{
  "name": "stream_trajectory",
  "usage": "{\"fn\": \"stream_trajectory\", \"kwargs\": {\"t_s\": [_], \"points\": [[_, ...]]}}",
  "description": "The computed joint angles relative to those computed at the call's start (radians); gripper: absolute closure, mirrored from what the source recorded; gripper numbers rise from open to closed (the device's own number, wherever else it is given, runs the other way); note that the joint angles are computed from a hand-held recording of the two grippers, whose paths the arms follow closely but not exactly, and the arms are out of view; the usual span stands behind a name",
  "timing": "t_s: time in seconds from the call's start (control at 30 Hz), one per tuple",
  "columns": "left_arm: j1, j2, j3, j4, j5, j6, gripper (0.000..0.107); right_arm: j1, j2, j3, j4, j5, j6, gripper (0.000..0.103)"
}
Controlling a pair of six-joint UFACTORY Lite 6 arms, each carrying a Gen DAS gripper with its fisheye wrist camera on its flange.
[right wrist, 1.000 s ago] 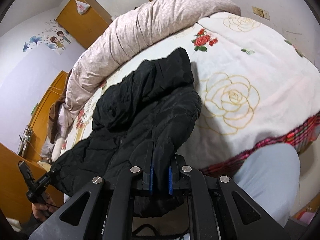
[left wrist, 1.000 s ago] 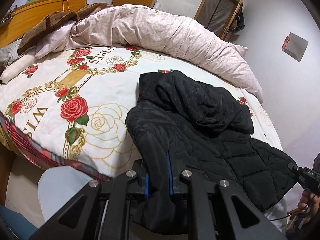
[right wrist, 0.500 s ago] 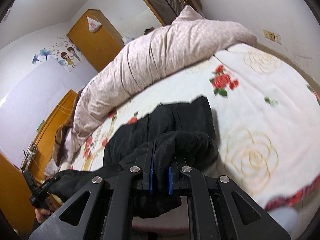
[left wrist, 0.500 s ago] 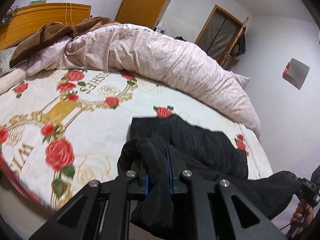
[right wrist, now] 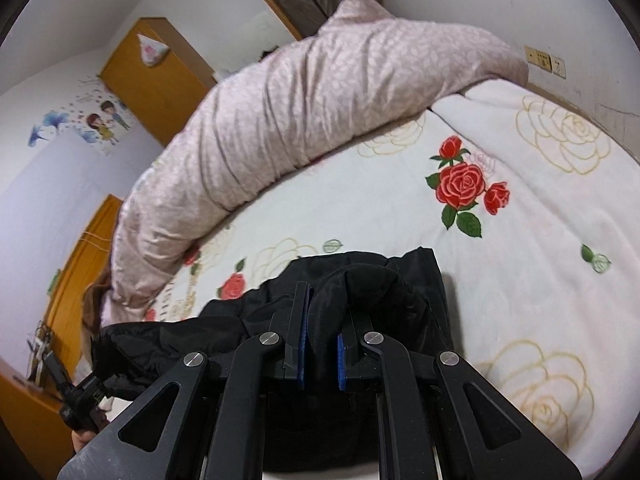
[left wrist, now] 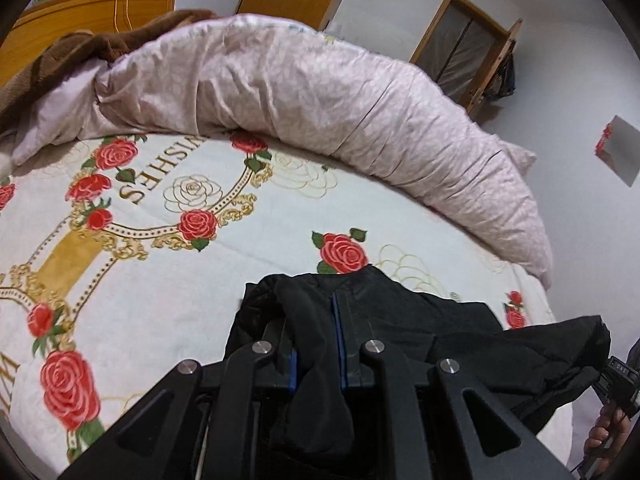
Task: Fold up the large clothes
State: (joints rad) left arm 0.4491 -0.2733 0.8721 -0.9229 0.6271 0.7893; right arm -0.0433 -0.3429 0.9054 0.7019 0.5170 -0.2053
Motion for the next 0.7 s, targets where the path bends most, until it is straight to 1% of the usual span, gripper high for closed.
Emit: {"fn": "stream_trajectory", "kwargs": {"t_s": [0.13,0.33,0.43,0.5,0.57,0.63,0.7], "points": [[-0.083,0.147,0.053,0.011,-0.101,-0.032,0.092,0.011,0.175,0.076,0.000,-0.042,-0.001,0.092],[-0.145,0.317,0.117,-0.012,-0.184,-0.029,0.091,0.033,0.374,0.180,-0.056,-0.074,0.054,0.091],[-0.160,0.388,0.143,-0.046,-0.209,0.003,0.089,0.037,0.453,0.222,-0.061,-0.082,0.058,0.091],[-0.169,0.426,0.156,-0.078,-0.225,0.037,0.086,0.039,0.495,0.244,-0.054,-0.087,0.054,0.088],[-0.177,0.458,0.169,-0.116,-0.234,0.079,0.085,0.042,0.532,0.260,-0.037,-0.096,0.043,0.088],[-0.175,0.481,0.188,-0.142,-0.223,0.110,0.084,0.040,0.567,0.282,-0.022,-0.095,0.035,0.087],[-0.167,0.499,0.216,-0.133,-0.193,0.100,0.080,0.036,0.577,0.293,-0.005,-0.087,0.032,0.086]]}}
